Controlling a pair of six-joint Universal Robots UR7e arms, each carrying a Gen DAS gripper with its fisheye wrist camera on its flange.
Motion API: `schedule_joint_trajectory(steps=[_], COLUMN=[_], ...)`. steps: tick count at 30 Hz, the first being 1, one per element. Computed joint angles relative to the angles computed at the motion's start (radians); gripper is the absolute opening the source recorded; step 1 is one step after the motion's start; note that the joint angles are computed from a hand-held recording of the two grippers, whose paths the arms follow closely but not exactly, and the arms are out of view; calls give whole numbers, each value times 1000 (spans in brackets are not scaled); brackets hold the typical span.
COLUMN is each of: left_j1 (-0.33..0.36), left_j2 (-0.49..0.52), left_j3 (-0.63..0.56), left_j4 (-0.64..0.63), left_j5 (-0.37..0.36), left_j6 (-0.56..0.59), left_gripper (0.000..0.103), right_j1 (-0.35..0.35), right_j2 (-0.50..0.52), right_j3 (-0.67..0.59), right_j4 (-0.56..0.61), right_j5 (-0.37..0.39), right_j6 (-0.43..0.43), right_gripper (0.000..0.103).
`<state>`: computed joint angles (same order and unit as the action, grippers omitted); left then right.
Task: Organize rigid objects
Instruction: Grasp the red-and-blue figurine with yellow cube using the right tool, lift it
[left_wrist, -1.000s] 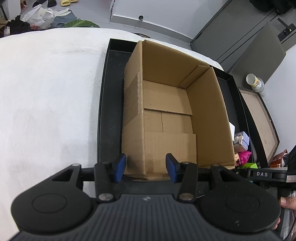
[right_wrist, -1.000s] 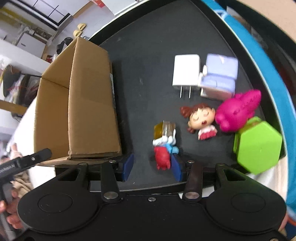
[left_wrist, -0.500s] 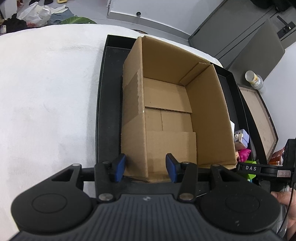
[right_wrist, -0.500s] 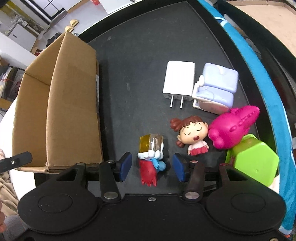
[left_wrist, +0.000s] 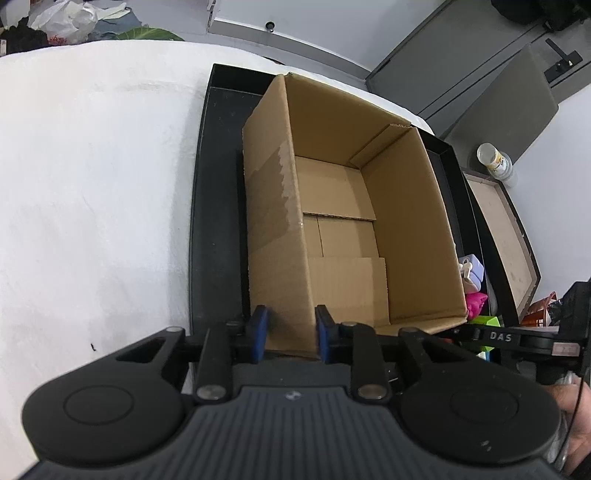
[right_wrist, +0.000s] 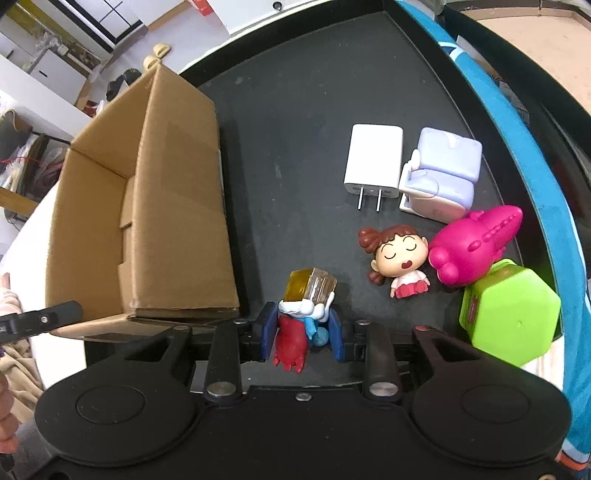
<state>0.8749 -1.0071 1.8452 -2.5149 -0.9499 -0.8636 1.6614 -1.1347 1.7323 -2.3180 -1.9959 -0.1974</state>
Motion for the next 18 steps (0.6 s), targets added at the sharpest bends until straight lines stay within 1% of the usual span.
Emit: schedule_joint_trajectory(steps=[8, 15, 18], left_j1=[-8, -6, -1], left_j2=[-12, 4, 7], left_j3=[11, -23, -35], left_j4=[11, 55, 73], left_j5=[7, -2, -15], left_j6=[0, 4, 13], left_gripper=[25, 25, 25], right_j1=[4, 35, 62], right_j2=[-23, -21, -12], right_j3=[-17, -31, -49], right_j4=[13, -12, -14], right_j5=[41, 17, -2], right_j6=[3, -38, -51], right_gripper=[29, 29, 30])
